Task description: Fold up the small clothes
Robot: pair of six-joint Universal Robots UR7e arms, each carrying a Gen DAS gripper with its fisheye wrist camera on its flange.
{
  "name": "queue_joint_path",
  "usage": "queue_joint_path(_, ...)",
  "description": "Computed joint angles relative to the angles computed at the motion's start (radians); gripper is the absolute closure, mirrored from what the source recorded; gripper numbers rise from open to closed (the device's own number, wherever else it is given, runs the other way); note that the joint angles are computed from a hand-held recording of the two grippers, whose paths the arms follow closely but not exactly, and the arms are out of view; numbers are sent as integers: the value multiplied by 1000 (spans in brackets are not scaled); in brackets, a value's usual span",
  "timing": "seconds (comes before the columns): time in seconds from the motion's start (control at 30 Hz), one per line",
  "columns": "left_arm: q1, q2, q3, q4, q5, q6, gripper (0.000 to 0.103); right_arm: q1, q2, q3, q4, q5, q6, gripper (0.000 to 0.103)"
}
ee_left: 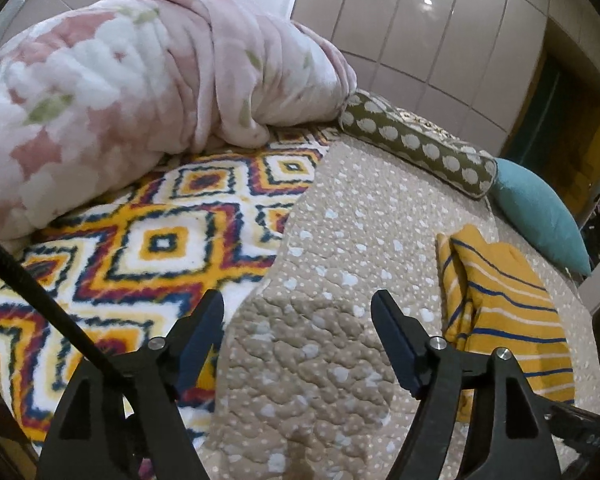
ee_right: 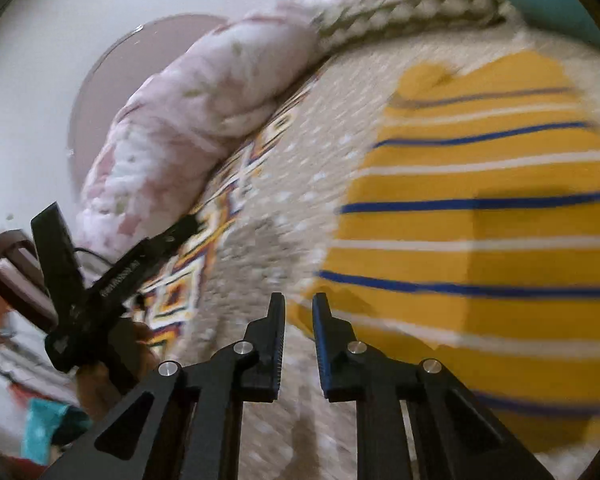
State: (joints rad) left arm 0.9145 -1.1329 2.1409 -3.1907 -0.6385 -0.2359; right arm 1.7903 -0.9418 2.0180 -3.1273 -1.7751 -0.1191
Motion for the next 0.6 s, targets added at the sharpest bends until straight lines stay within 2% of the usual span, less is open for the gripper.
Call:
queue_joint_path(0.03,-4,3,6,-24,7,14,27,2,-24,37,-34,-51,7,85)
queue_joint_path(0.1,-24,23,25,-123,49,65,26,-10,-68,88,-67,-93,12,85)
queue_joint_path(0.17,-49,58,44,-286,88,151,12,-22,-123,162,-122,-123,19,85)
queue_joint_path(0.23,-82,90,59,-427,130,233,7,-21,-159,201,-144,-152,37,83)
queue_joint_path(0.33,-144,116,77,-550,207,289,6,-13,-231,288,-196,-237,33,81)
queue_joint_path(0.4,-203,128,99,-629,264,355,4,-3,-267,321,-210,-285,24,76)
queue_joint_path(0.47,-256,128,120,-640,315,394,3,11,-294,352,-254,-335,11,66)
queue_joint_path(0.57,-377,189,114,-815,450,604,0,7,-333,392,-321,-343,-9,63)
queue_joint_path(0.6,-405,195,113,-837,466,633,0,5,-344,397,-325,-337,-9,63)
